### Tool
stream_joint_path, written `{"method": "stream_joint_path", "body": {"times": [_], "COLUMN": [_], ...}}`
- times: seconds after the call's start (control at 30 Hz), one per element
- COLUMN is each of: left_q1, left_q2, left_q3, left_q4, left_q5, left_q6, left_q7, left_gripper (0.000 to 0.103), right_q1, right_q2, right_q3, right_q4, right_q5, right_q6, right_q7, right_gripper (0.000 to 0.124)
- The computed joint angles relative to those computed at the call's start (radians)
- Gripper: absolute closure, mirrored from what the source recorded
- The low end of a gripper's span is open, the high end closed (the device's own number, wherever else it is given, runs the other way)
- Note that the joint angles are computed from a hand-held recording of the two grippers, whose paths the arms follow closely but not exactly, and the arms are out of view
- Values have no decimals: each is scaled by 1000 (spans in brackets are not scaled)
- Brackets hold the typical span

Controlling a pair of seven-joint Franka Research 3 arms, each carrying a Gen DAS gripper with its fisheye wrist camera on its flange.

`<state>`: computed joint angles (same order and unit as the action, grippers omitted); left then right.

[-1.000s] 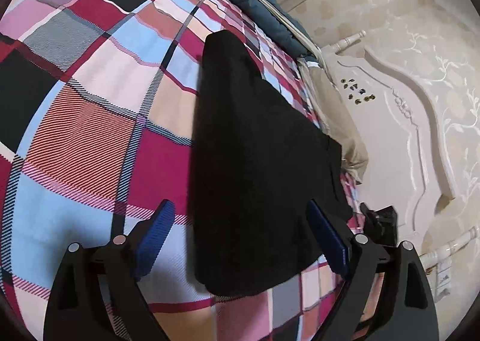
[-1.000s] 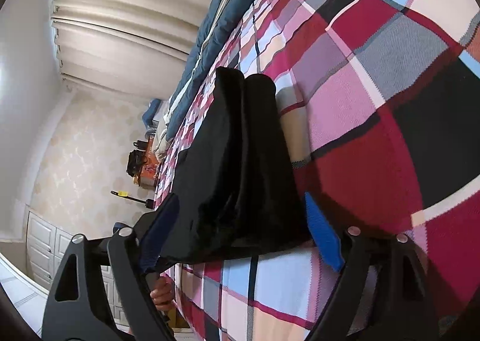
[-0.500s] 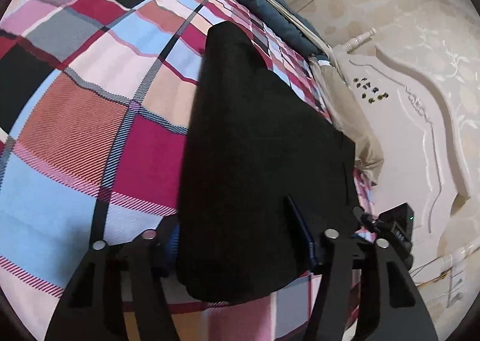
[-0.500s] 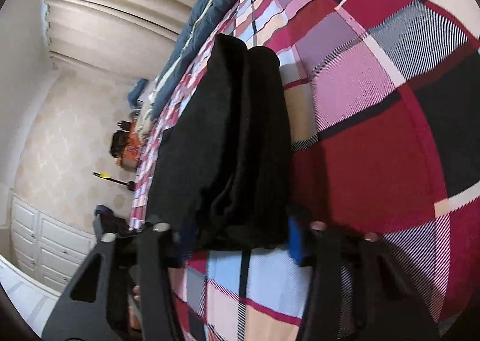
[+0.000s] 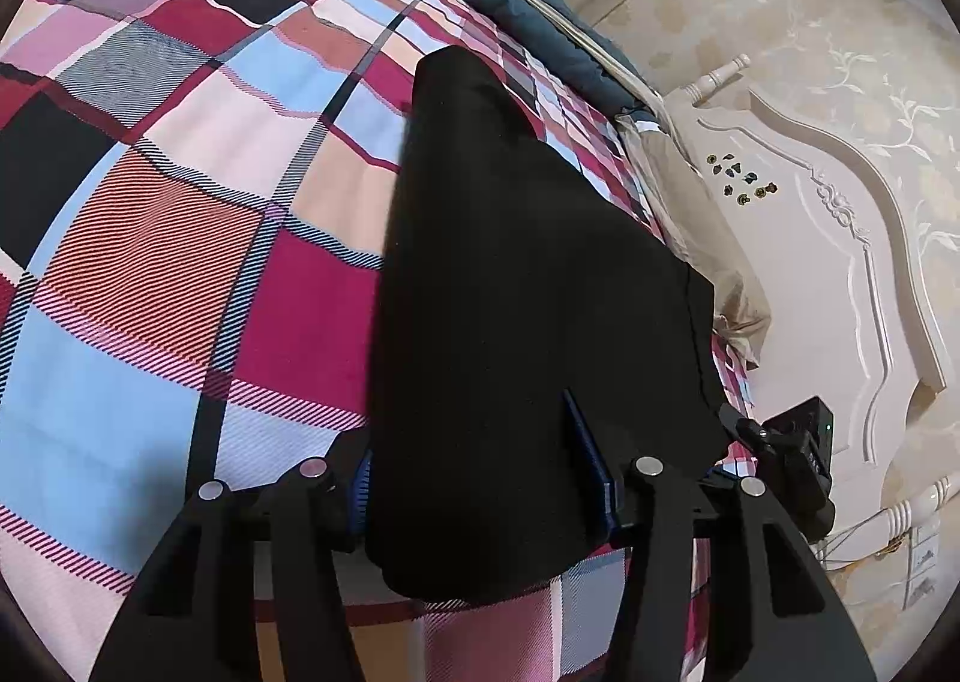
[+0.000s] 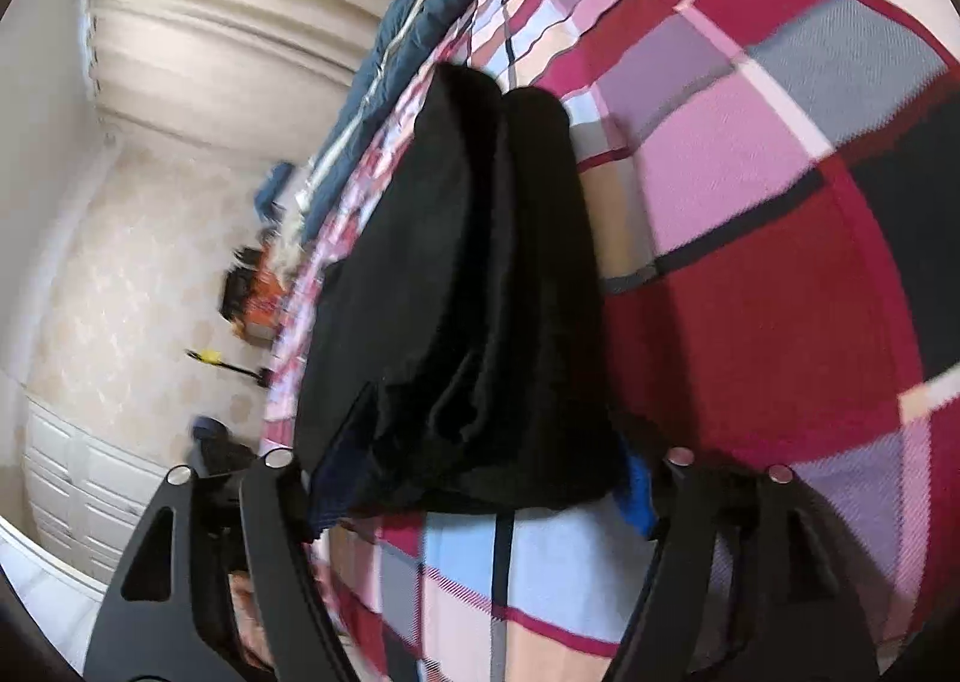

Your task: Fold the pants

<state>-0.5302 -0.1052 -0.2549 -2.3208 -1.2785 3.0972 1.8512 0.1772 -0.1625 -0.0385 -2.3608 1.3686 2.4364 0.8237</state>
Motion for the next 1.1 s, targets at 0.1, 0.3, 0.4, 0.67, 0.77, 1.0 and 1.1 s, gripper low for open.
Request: {"method": "stream_joint_path", "body": {"times": [0.1, 0.3, 0.4, 0.67, 0.77, 1.0, 1.1], "left_q1": [1, 7, 8, 19, 12, 5, -23], "left_q2": [-2, -30, -56, -128, -158, -201, -210], "left_q3": [-2, -9, -5, -18, -19, -25, -1], "left_q4": [-2, -44, -75, -164, -200, -252, -266], "left_q5": [11, 206, 316, 556, 614, 734, 762], "left_q6": [3, 16, 10, 5, 13, 26, 29], "left_q7": [-14, -179, -285, -516, -585, -721, -753], "left_gripper": [52, 56, 56, 56, 56, 56, 56], "right_q1": [-3, -13, -12, -7, -5, 0, 3], "right_q2": [-1, -43, -67, -124, -153, -190, -213], "right_q3": [-9, -16, -19, -31, -35, -41, -43], "right_q4": [-5, -39, -63, -129, -160, -198, -218], "right_q5": [10, 39, 44, 61, 63, 59, 57], "right_q6": [-20, -51, -61, -83, -89, -95, -96], "right_q7": [8, -7, -5, -15, -20, -27, -25], "right_gripper": [78, 84, 84, 84, 84, 84, 84]}}
